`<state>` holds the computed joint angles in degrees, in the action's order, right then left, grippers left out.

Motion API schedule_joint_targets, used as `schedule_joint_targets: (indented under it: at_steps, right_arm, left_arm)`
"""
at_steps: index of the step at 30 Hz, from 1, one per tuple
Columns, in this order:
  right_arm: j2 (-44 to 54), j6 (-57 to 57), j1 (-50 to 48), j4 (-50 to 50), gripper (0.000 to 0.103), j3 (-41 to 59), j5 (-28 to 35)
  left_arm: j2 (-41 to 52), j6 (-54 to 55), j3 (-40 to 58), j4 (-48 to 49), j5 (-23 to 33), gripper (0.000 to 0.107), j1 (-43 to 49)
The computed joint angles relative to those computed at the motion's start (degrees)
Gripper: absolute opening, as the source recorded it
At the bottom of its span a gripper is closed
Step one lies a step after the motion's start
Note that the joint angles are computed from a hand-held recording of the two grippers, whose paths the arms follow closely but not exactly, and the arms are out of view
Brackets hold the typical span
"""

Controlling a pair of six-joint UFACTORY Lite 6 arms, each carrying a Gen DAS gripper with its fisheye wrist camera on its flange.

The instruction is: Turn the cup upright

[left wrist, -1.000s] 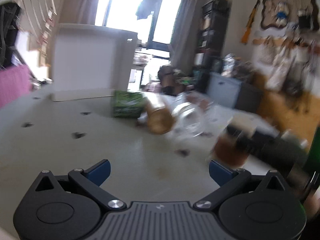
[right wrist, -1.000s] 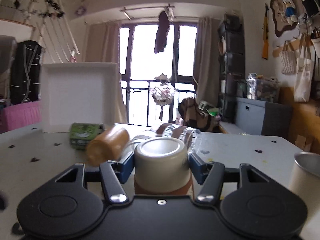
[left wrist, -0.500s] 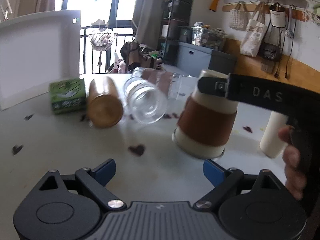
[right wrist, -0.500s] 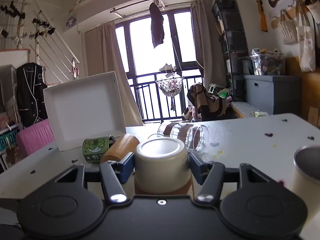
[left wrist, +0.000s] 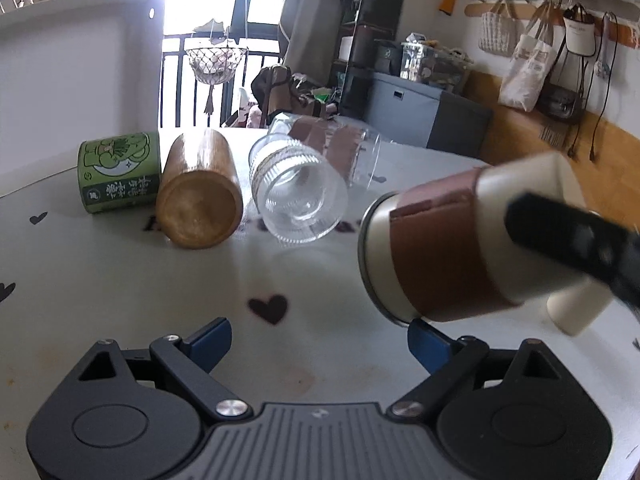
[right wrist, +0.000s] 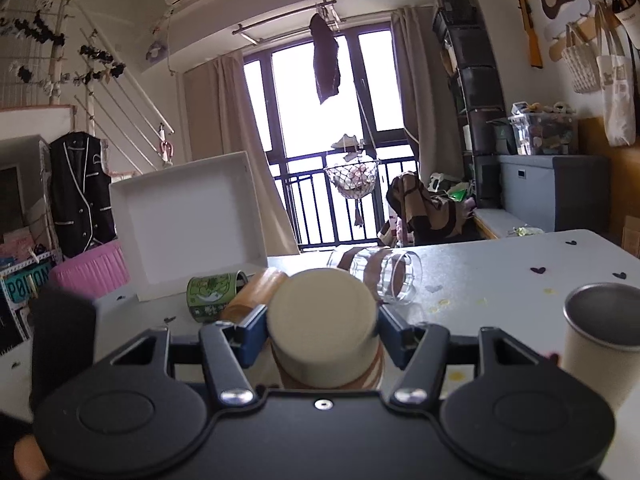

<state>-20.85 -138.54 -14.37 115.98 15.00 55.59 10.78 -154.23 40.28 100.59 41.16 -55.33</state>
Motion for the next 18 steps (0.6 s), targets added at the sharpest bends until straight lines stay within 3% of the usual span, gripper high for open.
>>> schedule_joint_targets:
  at_steps: [6,12,18]
  right_arm:
    - [0.28,-2.89,-6.45,-4.13,0.060,-4.88,3.44]
    - [0.66,-5.55,-14.51,-9.38,0.060,-8.58,7.70]
    - [-5.66,-7.34,-18.82,-13.54,0.060,-15.51,5.69]
  left_arm:
    - [0.26,-0.52,-1.17,0.23,-0.04,0.095,0.13]
    - [-6.96,-2.43,-8.95,-1.35,2.22,0.095,-2.42]
    - [-18.52,-11.88,-15.39,3.40,-5.65,0.094,-0.30]
